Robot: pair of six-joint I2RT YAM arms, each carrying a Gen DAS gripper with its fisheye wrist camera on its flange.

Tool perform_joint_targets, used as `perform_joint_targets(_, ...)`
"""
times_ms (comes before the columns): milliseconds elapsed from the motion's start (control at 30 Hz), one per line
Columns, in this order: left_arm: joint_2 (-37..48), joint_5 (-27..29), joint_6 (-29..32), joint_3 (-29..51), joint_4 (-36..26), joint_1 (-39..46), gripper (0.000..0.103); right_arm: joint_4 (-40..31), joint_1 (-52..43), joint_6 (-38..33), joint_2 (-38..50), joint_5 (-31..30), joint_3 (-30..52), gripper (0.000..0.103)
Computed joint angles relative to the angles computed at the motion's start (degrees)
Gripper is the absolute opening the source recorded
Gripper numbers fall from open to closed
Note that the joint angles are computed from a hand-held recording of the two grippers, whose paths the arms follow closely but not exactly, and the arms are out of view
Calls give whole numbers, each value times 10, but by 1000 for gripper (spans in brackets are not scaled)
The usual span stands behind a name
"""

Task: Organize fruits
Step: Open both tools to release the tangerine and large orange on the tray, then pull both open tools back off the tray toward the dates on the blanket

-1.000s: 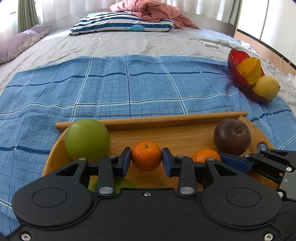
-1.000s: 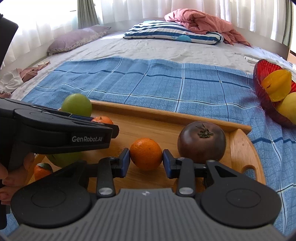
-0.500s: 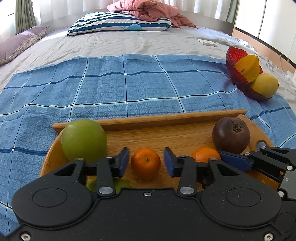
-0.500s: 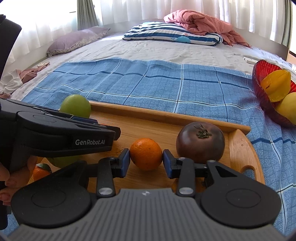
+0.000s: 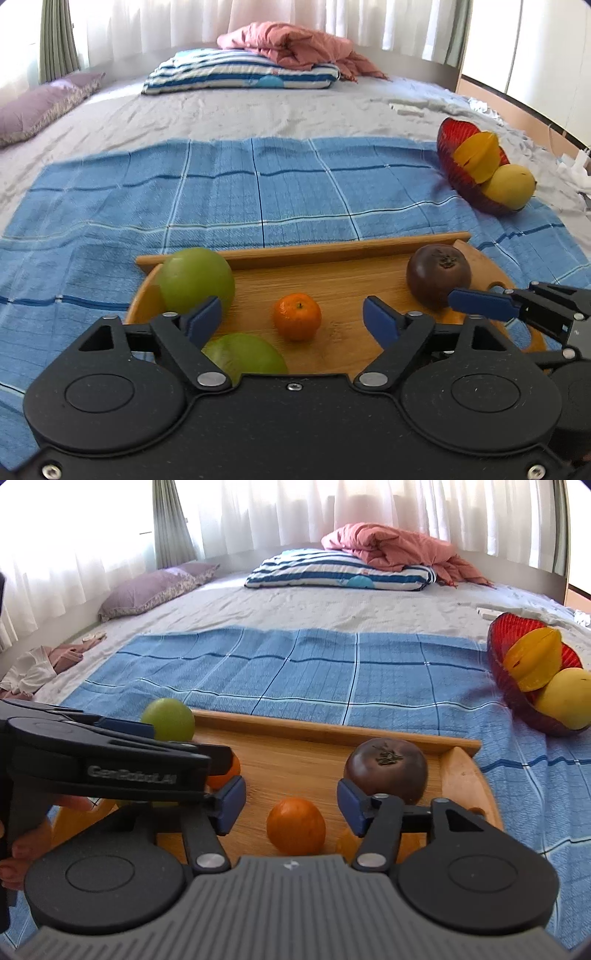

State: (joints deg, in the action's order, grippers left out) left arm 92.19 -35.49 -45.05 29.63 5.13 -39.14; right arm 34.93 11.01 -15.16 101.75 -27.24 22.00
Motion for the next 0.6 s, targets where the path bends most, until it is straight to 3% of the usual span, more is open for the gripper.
perform_joint_targets(267,-46,-77,-41,-4,-77,-80,91,29,-33,-19,-39,-22,-48,86)
perform_joint_targets(600,-66,-135,-135,-9,-142,-173,94,47,-81,-46,-70,-57,-95,90)
